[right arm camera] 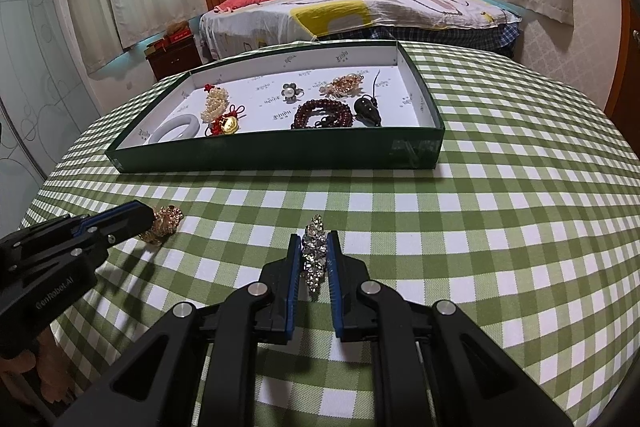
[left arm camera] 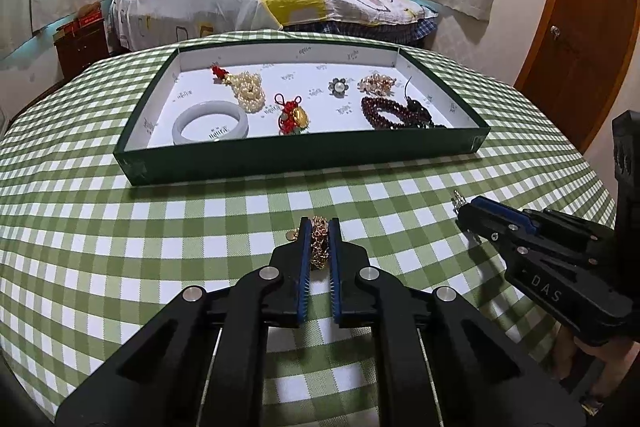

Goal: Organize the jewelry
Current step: 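Hold the coin-cluster brooch in the left tool while the right tool holds the rhinestone brooch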

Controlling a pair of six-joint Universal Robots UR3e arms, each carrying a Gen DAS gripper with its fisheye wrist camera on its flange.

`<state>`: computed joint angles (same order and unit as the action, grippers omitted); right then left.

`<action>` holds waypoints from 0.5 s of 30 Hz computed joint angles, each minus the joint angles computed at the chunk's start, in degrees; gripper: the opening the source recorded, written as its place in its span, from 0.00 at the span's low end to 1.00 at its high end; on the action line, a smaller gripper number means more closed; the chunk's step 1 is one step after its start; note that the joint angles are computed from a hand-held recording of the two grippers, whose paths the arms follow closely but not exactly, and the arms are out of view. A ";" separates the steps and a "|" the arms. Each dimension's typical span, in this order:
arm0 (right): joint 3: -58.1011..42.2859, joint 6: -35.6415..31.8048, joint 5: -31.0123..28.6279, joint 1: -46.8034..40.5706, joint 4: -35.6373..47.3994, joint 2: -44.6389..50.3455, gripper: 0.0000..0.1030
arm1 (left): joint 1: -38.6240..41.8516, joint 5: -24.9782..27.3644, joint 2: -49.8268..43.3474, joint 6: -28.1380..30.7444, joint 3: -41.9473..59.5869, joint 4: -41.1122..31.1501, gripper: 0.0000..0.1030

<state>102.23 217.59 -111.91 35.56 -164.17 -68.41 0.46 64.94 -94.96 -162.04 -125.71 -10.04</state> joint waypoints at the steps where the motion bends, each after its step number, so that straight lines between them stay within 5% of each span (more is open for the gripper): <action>1: -0.13 0.03 -0.11 0.08 0.05 0.07 0.13 | 0.12 -0.18 0.18 0.04 -0.03 -0.07 0.08; 15: -1.53 0.31 -1.20 0.89 0.25 1.19 0.13 | 2.21 -2.21 2.26 0.61 -0.36 -1.27 0.08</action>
<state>100.70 217.89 -113.11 36.45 -163.92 -67.22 2.67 62.72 -92.70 -161.43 -126.06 -11.31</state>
